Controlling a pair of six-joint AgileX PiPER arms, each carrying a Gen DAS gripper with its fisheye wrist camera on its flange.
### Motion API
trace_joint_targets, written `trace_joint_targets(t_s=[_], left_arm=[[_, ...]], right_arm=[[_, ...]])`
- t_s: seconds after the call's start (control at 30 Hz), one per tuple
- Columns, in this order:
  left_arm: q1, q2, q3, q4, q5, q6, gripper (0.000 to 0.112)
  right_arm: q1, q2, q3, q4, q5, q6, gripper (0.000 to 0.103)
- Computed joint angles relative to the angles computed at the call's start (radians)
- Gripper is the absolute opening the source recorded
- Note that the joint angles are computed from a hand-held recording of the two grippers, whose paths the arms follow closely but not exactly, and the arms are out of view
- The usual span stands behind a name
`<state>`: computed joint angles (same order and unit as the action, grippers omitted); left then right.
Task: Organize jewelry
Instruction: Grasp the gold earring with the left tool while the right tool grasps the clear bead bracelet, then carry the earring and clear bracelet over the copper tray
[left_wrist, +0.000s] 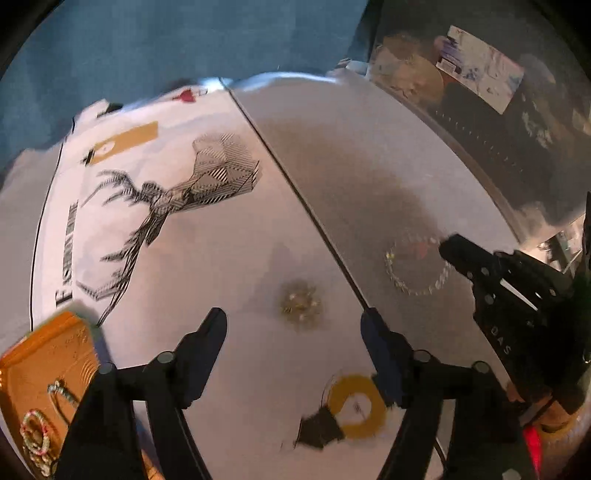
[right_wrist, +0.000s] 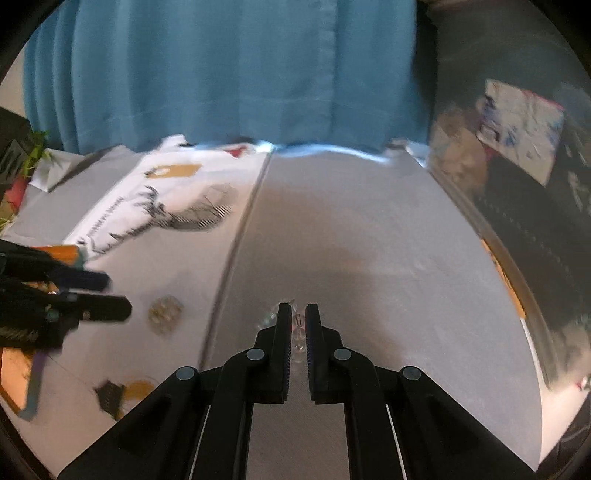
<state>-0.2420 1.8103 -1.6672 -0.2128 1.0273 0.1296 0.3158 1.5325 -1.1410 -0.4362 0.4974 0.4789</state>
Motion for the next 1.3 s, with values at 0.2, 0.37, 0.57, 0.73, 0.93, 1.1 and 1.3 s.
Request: trace_joint_targets(t_s=[0.2,0.37,0.57,0.73,0.93,1.1,1.3], left_arm=[[-0.056,0.097,-0.059,0.095,0.015,-0.074,0.074],[-0.074,0.089,-0.041,0.124,-0.015,-0.110,0.054],[-0.058,0.026,-0.009,0.109,-0.036,-0.115,0.001],[-0.025,-0.107,0.039,0.077,-0.046,-0.086,0.001],[0.028,-0.248,0.067,0.043,-0.004,-0.086,0.001],[0.115,-0.407,0.140,-0.020,0.048,-0.042,0.001],[0.241,-0.599,0.265,-0.049,0.109,0.028,0.001]], right_arm=[[-0.056,0.049,0.033,-0.006,0.010,-0.013,0.013],[-0.085,0.047,0.060,0.003,-0.029,-0.014,0.028],[-0.113,0.042,0.053,0.144,-0.036,-0.157,0.008],[-0.100,-0.047,0.094,0.157,-0.078,-0.150,0.008],[-0.043,-0.175,0.072,0.139,-0.005,-0.134,0.008],[0.069,-0.272,0.046,0.045,0.106,-0.030,0.008],[0.331,-0.360,0.040,-0.149,0.259,0.210,0.008]])
